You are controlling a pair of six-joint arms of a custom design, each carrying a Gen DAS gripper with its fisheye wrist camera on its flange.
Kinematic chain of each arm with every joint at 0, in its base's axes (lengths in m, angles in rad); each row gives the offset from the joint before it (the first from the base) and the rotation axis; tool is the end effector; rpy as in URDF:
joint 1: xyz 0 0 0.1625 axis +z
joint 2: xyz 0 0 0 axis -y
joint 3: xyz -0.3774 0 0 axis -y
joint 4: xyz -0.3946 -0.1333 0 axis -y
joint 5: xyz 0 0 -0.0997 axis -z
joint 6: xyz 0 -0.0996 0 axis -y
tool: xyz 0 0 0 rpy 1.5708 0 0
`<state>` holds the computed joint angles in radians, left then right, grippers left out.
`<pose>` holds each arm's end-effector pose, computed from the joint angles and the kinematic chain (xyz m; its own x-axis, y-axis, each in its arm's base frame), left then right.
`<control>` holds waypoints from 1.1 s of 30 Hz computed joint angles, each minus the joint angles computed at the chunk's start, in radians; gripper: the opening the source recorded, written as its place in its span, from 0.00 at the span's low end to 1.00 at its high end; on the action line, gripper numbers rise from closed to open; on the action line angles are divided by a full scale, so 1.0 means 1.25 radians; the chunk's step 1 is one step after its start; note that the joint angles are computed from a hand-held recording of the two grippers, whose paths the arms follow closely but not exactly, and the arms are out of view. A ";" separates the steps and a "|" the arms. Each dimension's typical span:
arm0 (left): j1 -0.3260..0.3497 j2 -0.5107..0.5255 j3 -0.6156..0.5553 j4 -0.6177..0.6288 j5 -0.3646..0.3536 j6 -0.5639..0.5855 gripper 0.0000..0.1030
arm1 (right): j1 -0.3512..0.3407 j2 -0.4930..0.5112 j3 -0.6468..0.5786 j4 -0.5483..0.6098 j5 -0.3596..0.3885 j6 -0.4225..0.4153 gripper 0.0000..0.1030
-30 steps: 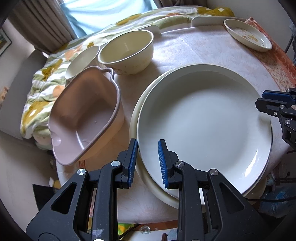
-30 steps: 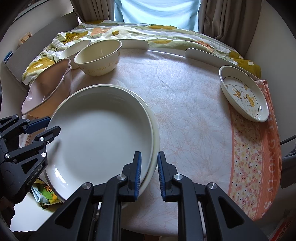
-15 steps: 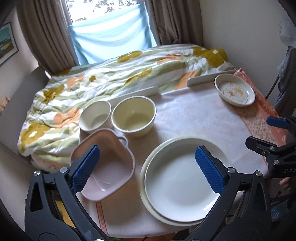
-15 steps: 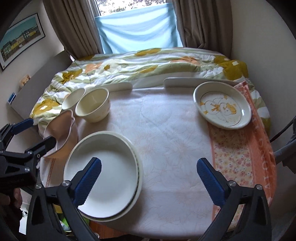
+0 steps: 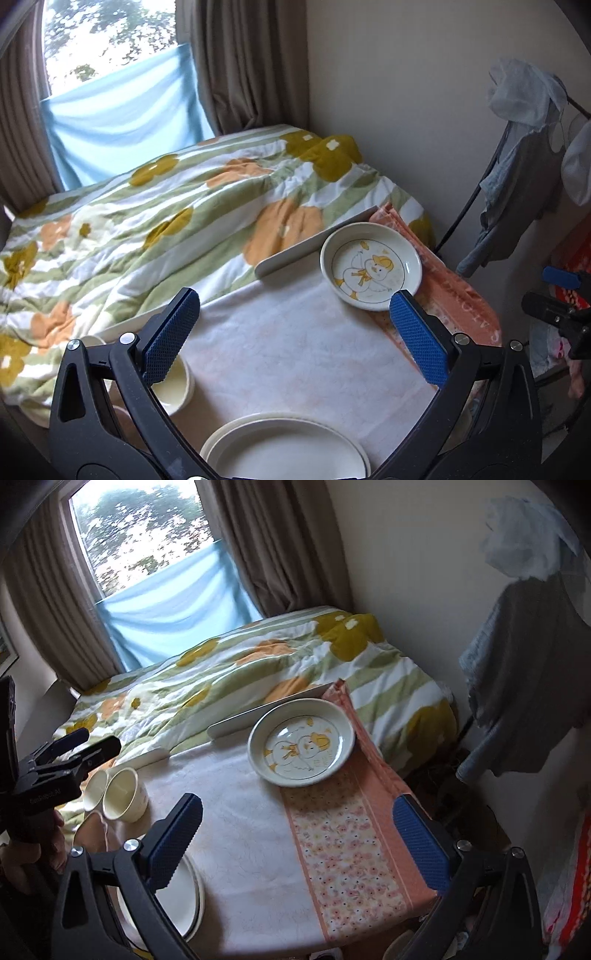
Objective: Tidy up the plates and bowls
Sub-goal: 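Grasp the rim of the small duck-print plate on the orange towel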
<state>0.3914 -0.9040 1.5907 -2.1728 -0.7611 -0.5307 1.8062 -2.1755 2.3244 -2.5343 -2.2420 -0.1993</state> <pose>-0.5059 -0.4310 0.1320 -0.6443 0.3776 -0.6651 0.6899 0.6623 -0.2922 0.1396 -0.2759 0.4334 -0.8182 0.1201 0.5623 -0.3285 0.7050 -0.6286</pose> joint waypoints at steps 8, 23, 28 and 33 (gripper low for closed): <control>0.130 0.166 -0.173 -0.045 -0.196 0.098 0.99 | -0.231 0.028 -0.012 -0.022 0.215 -0.003 1.00; 0.270 0.476 -0.559 0.197 -0.302 0.117 0.33 | -0.415 0.285 -0.117 -0.050 0.340 0.025 0.44; 0.280 0.504 -0.601 0.226 -0.305 0.114 0.15 | -0.424 0.314 -0.146 -0.031 0.349 0.026 0.26; 0.279 0.504 -0.602 0.226 -0.305 0.120 0.14 | -0.412 0.335 -0.162 -0.031 0.321 0.020 0.14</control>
<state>0.7407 -0.2740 0.8378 -1.8897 -1.1425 -0.3804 1.2911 -1.7563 2.1216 -2.5726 -1.8412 -0.1749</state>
